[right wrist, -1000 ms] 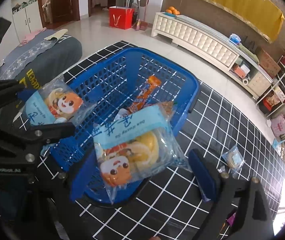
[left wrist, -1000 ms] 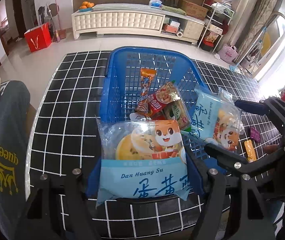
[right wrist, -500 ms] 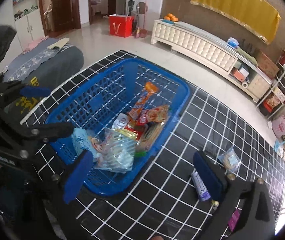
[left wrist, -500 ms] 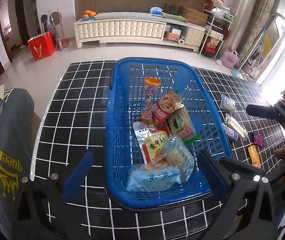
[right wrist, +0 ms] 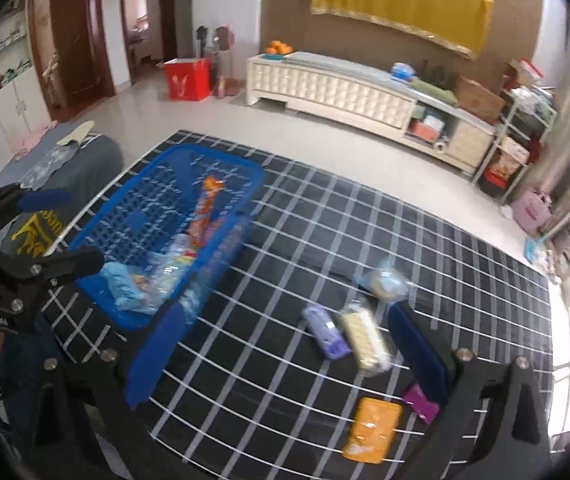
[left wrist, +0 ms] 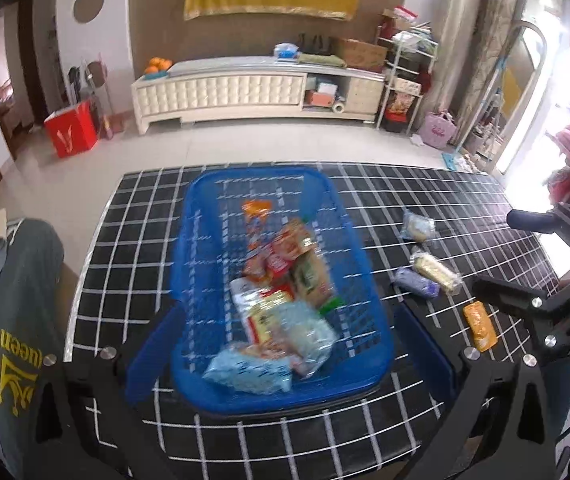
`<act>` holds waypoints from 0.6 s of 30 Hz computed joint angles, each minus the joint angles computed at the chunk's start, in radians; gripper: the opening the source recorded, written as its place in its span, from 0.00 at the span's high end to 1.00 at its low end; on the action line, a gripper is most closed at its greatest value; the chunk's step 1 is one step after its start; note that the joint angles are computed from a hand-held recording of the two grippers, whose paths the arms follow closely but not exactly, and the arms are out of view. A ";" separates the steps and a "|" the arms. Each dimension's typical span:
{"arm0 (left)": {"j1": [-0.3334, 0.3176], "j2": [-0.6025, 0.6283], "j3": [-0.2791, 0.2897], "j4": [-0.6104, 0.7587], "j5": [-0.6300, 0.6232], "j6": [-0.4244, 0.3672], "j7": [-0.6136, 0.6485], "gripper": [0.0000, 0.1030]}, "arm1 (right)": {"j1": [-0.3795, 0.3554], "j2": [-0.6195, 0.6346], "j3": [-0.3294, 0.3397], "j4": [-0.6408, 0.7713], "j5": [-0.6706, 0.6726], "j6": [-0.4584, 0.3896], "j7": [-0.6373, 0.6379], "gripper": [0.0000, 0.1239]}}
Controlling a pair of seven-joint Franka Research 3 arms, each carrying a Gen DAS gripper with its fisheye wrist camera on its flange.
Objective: Organize snacks
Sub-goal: 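Move the left gripper toward the purple gum roll while the right gripper approaches the cracker pack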
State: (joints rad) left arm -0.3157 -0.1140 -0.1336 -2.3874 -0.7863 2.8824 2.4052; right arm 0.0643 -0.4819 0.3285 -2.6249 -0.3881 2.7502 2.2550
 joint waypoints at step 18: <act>-0.119 0.085 -0.132 0.047 0.261 0.081 -0.271 0.00 | -0.061 -0.172 -0.163 -0.236 0.211 0.034 -0.242 0.17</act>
State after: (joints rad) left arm -0.4351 -0.0289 -0.2659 -2.3403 -0.5256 2.9630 2.1342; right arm 0.0031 -0.6535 0.1658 -2.8614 -0.1770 2.7843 2.0129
